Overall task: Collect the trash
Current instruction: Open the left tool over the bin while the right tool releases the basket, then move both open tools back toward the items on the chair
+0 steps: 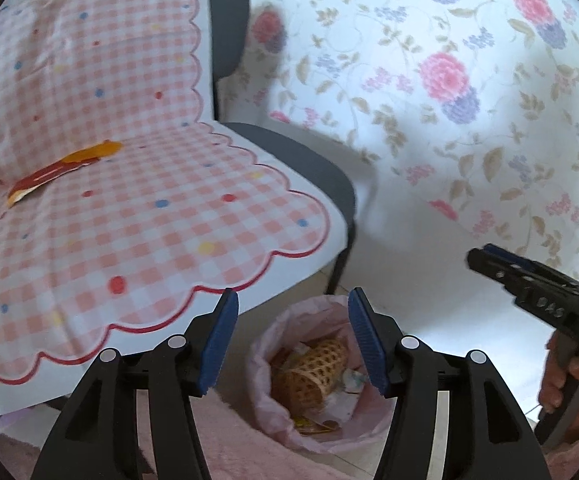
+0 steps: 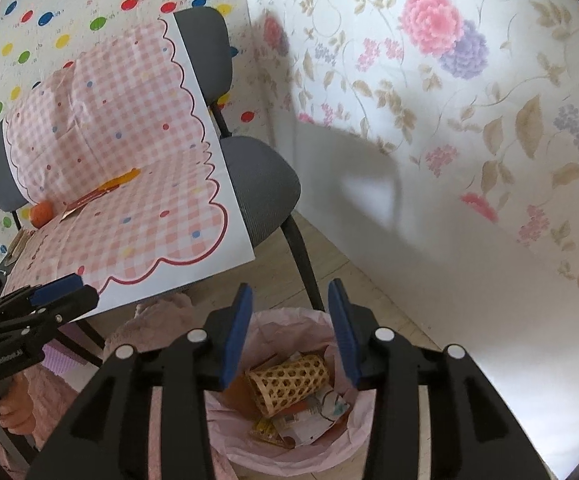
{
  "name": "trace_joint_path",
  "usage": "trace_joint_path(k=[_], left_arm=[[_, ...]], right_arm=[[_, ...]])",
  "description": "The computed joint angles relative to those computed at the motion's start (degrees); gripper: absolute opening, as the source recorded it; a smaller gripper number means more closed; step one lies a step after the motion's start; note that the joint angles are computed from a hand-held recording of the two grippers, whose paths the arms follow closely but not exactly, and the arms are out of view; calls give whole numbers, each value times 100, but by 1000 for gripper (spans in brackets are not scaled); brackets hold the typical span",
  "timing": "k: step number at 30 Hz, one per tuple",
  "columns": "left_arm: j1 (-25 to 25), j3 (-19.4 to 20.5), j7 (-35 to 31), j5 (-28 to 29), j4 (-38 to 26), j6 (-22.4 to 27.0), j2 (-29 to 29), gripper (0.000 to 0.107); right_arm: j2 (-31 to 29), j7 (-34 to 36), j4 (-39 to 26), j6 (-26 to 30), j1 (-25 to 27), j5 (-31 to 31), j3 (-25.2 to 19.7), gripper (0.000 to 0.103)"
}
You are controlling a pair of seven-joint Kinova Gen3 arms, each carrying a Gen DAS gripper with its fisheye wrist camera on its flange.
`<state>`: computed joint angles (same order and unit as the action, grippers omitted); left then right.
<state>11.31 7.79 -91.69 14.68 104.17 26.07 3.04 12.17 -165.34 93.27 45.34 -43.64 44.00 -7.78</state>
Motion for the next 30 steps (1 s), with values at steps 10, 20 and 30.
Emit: trace_joint_path(k=[10, 20, 30], left_arm=[[-191, -190, 139, -51, 299, -87, -325, 58], [-458, -409, 269, -208, 448, -100, -542, 67], [-1037, -637, 1056, -1109, 287, 40, -581, 68]], right_arm=[[-21, -279, -104, 156, -249, 379, -69, 39], [334, 117, -521, -315, -276, 232, -26, 39], [1211, 1675, -1886, -450, -349, -724, 183, 42]])
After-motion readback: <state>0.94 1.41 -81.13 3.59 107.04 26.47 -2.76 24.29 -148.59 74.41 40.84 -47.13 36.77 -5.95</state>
